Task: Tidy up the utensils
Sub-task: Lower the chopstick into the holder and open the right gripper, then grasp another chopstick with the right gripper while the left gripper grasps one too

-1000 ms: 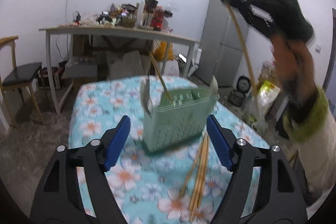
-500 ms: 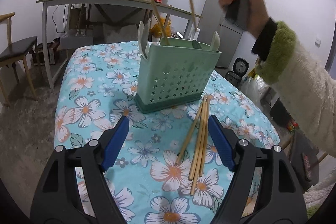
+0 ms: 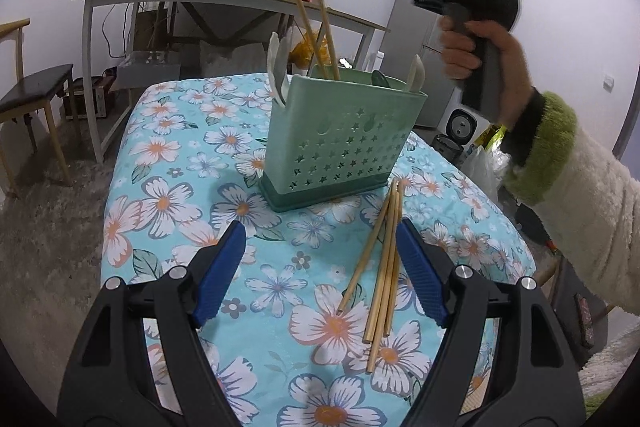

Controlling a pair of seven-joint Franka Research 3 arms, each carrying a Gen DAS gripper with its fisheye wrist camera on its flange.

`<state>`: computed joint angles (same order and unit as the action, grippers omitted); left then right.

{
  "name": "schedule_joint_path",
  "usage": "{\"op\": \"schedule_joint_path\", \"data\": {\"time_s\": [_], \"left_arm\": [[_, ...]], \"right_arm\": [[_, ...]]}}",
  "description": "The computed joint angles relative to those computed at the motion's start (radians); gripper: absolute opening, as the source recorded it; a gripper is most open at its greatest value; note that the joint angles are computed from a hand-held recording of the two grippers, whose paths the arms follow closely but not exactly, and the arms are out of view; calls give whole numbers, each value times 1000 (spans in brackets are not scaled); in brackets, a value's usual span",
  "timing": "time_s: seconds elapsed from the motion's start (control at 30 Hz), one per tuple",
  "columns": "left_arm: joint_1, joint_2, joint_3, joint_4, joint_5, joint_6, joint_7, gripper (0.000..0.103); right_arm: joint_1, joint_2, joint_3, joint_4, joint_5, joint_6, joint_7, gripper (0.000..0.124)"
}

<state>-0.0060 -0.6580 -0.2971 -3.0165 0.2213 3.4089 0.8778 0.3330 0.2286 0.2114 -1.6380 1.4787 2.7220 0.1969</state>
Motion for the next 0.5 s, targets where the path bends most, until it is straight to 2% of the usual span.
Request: {"op": "schedule_joint_path", "data": {"time_s": [0.2,0.27,0.4,0.5], "left_arm": [[11,-20,-38,9,8,-39,-2,74],[4,-19,-37,14,16,-57,-2,74],[-15,-16,-31,28,41,-100,2,74],[-27,-3,-28,42,60,-120,6,73]], "right_arm": [[-42,-195,-66,-238,97,-121,27,44],[-48,-269,-103,-347,119,-192,45,44],[-44,-345,-154,-518,74,-267,156,44],[-48,-340,-174,-608,18,-312,281,43]]}}
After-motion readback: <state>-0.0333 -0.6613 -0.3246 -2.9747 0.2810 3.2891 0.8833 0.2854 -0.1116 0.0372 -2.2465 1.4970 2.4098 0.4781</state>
